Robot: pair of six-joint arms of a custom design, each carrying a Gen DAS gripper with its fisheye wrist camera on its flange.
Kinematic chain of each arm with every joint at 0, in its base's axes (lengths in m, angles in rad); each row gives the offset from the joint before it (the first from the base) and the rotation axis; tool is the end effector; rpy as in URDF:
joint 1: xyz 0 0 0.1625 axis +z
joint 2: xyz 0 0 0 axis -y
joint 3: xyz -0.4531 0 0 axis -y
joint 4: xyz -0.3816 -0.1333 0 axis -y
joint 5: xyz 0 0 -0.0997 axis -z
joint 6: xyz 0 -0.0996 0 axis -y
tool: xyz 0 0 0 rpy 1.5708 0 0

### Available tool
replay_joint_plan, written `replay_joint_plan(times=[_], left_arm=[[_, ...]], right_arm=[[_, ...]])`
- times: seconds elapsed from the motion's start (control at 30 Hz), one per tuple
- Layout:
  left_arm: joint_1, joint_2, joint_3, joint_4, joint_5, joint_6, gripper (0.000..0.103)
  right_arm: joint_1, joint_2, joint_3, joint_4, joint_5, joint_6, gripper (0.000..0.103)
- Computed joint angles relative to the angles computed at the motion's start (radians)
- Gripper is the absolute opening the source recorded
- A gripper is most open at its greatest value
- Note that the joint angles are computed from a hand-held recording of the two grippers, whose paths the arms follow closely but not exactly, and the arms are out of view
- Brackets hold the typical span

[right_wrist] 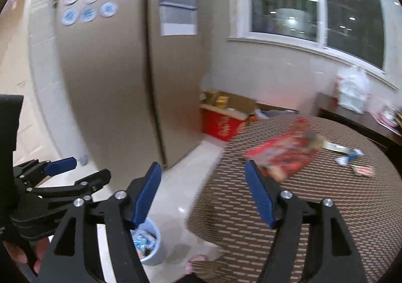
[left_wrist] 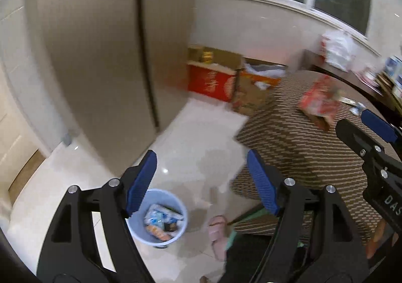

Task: Collect trash
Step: 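Return both tools to the table toward the remaining wrappers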

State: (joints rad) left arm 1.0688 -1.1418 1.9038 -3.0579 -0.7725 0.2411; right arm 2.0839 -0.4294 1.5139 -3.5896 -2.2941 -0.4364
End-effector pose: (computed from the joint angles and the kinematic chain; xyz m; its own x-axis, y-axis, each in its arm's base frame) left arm -0.1022 -0.6115 0.3252 -0.7301 0.0784 -0.6789 0.5504 0.6563 -0.5161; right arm 0.4070 -0.5852 0.0496 -0.7053 -0.1321 0.6964 -0.6509 0.5098 -0.5625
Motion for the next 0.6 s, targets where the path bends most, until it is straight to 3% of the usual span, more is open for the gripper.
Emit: replay_joint_plan(times=[0.33,0.6], left_arm=[[-0.108,0.127,-0.055,0.077,-0.120,0.061,0.075],[-0.165,0.289,-0.185,0.101,-0.176,0.126,0.075]], right_arm=[[-0.081,-0.175,0.204,-0.179,-0.145,0.011,0.075],[-0.178,-0.288,0.283,-0.201,-0.232,0.103,0.075]])
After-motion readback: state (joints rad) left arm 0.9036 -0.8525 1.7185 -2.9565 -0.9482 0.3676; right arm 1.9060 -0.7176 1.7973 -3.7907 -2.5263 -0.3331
